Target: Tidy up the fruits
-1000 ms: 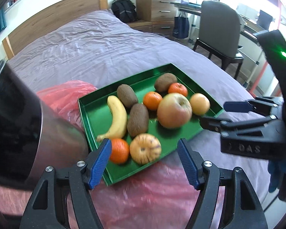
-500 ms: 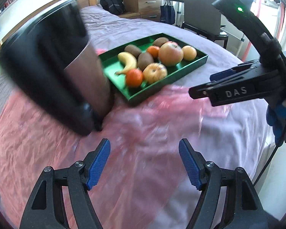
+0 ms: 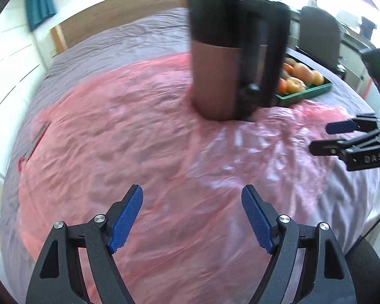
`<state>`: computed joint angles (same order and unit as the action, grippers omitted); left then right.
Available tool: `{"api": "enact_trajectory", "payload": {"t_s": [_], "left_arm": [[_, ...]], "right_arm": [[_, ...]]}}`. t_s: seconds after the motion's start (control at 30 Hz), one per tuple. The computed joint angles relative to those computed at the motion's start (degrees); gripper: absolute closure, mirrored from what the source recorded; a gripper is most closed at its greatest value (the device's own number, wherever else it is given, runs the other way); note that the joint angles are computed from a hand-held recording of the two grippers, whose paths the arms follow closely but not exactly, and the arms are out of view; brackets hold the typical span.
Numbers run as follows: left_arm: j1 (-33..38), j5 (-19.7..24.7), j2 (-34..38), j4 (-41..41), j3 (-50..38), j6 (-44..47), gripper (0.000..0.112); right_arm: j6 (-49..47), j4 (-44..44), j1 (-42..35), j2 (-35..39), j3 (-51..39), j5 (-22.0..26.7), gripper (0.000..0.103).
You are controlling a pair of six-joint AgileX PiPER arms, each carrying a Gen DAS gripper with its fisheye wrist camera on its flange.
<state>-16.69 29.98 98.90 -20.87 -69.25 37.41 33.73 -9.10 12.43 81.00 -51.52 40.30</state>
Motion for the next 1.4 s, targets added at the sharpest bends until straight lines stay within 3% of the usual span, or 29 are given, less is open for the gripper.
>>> {"api": "enact_trajectory", "payload": {"t_s": [0.2, 0.43, 0.67, 0.87, 0.97, 1.03, 1.13, 1.4], "left_arm": [[9.8, -7.7, -6.2, -16.6, 11.2, 13.7, 0.036], [22.1, -1.7, -16.3, -24.4, 16.3, 20.1, 0.031], [33.2, 1.7, -17.7, -25.3, 15.7, 19.6, 0.023], [40.0, -2.1, -15.1, -23.1, 14.4, 20.0, 0.017], [40.9, -3.1, -14.1, -20.8, 13.5, 19.2, 0.017], [42.8, -0.1, -12.9, -22.1, 11.8, 19.8, 0.017], [43.4, 0.8, -12.3, -21.9, 11.1, 19.5, 0.017], [41.8, 1.4, -15.2, -19.9, 12.9, 18.7, 0.017]], "right_arm": [[18.8, -14.8, 11.6, -0.5, 3.9, -6.0, 0.000], [34.1, -23.9, 24.5, -0.9, 1.1, 0.1, 0.000], [41.4, -31.1, 33.6, 0.9, -2.9, 7.2, 0.000], [44.6, -35.7, 39.5, 4.0, -6.3, 13.7, 0.000], [45.6, -36.1, 40.2, 4.6, -6.7, 14.4, 0.000], [46.5, -36.5, 40.6, 5.0, -6.8, 15.1, 0.000], [47.8, -36.9, 40.9, 5.1, -6.4, 15.6, 0.000], [50.0, -37.5, 39.4, 2.5, -3.9, 15.2, 0.000]]}}
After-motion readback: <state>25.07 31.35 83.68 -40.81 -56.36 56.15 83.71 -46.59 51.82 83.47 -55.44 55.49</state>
